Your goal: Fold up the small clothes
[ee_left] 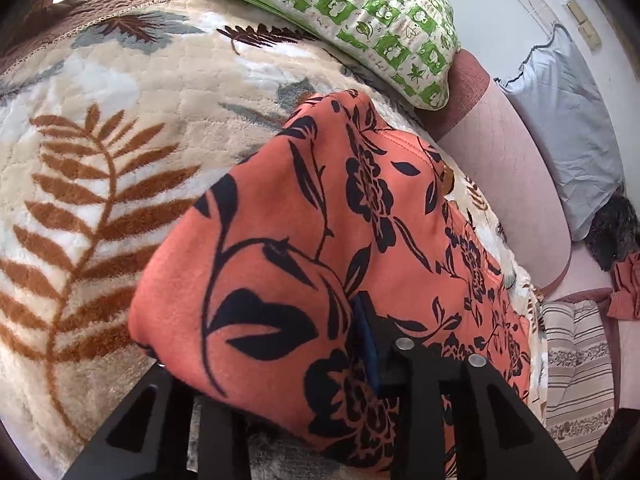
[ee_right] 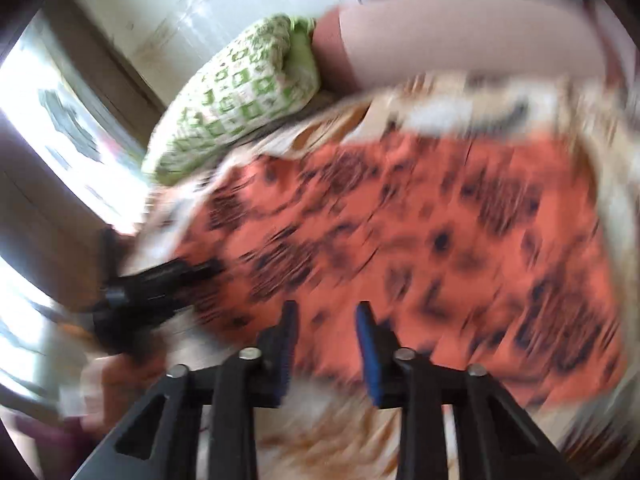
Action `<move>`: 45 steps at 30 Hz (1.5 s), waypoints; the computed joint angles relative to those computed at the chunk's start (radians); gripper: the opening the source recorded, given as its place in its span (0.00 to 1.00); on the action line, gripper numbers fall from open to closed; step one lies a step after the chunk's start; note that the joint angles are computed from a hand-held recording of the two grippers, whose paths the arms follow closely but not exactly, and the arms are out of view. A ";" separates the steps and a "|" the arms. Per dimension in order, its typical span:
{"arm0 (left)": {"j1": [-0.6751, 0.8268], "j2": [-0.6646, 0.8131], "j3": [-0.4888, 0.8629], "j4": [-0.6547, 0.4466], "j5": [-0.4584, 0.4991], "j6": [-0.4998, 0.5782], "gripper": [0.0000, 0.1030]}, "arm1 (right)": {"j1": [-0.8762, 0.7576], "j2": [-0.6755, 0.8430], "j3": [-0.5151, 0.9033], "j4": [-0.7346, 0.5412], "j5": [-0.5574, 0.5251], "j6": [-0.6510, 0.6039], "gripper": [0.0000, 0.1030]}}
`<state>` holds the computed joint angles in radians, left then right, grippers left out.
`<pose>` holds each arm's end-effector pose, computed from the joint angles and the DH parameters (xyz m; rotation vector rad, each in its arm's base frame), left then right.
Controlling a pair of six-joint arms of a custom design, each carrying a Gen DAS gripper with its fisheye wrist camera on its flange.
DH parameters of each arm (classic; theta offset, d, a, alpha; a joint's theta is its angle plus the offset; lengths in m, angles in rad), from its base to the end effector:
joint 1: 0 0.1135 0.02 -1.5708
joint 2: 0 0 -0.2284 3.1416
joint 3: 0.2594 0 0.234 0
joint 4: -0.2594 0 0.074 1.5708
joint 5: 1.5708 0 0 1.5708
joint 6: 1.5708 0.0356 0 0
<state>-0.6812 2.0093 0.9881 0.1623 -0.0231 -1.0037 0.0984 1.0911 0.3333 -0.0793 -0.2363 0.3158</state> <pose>0.2785 -0.2247 0.0758 -0.4227 2.5301 -0.6920 0.1911 0.0272 0.1236 0.1534 2.4269 0.4741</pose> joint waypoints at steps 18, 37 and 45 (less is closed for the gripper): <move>-0.123 -0.003 0.189 -0.277 -0.311 0.234 0.24 | -0.035 0.506 0.165 0.219 -0.070 0.021 0.15; -0.201 0.003 0.270 -0.332 -0.462 0.226 0.23 | -0.296 0.429 0.104 0.191 -0.373 -0.023 0.19; -0.245 0.033 0.370 -0.384 -0.517 0.250 0.22 | -0.466 0.428 0.151 0.096 -0.456 -0.109 0.19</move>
